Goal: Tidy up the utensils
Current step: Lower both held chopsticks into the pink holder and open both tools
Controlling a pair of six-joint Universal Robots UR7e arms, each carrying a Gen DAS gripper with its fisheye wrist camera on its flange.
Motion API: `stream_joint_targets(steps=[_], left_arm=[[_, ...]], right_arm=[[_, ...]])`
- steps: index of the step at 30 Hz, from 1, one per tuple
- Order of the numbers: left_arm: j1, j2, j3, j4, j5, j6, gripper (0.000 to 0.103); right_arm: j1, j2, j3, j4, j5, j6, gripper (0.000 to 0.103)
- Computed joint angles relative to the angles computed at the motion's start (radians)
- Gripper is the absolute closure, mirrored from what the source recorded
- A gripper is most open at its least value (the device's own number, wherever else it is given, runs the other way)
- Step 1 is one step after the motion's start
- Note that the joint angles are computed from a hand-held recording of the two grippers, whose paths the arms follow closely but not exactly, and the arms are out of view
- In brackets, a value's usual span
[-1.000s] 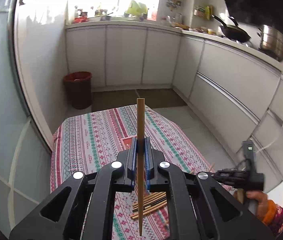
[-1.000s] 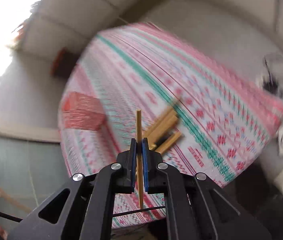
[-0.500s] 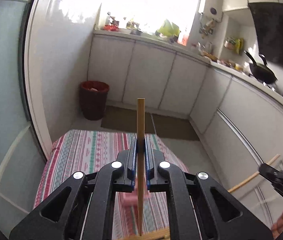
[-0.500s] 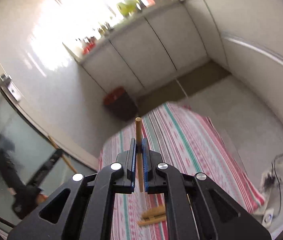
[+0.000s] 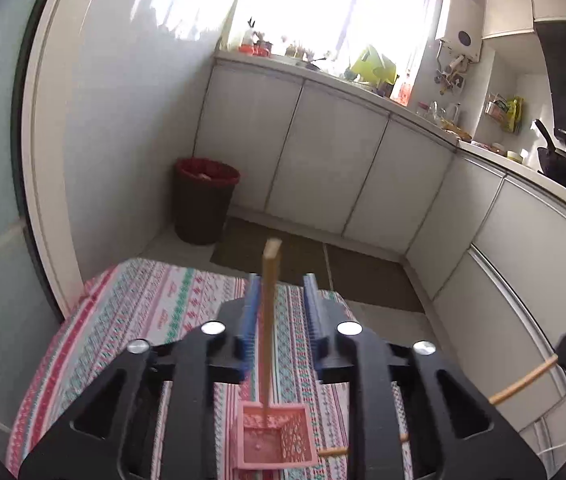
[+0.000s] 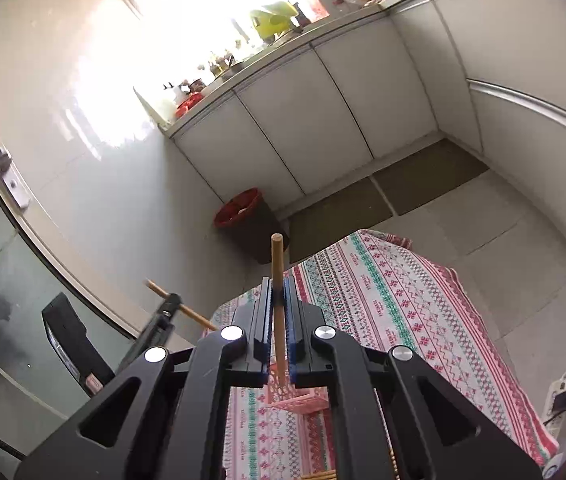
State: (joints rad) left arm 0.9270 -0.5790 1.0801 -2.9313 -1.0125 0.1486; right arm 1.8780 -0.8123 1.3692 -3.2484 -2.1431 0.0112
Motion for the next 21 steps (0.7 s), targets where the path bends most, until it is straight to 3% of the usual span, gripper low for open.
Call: stream_joint_targets(steps=[8,10,15,17,19,21], left_arm=[[-0.022,-0.169,0.195,-0.052,0.024,-0.089,0.075],[-0.031,-0.185,0.192,-0.002,0.048,-0.083,0.073],[-0.042,-0.204,0.216,-0.029,0.098,-0.048,0.070],[-0.041,-0.206,0.218,-0.024,0.114,-0.046,0.065],[-0.040,-0.212,0.222,0.011,0.135,-0.047,0.060],[-0.039,-0.214,0.224,0.029,0.145,-0.050,0.059]], right_arm=[[0.003,0.076,-0.072,0.001,-0.039,-0.061,0.097],[0.002,0.096,-0.097,0.000,-0.042,-0.069,0.097],[-0.006,0.157,-0.169,0.013,-0.056,-0.063,0.097],[-0.011,0.186,-0.205,0.040,-0.073,-0.058,0.091],[-0.016,0.193,-0.211,0.067,-0.074,-0.036,0.069],[-0.006,0.193,-0.210,0.086,-0.092,-0.040,0.065]])
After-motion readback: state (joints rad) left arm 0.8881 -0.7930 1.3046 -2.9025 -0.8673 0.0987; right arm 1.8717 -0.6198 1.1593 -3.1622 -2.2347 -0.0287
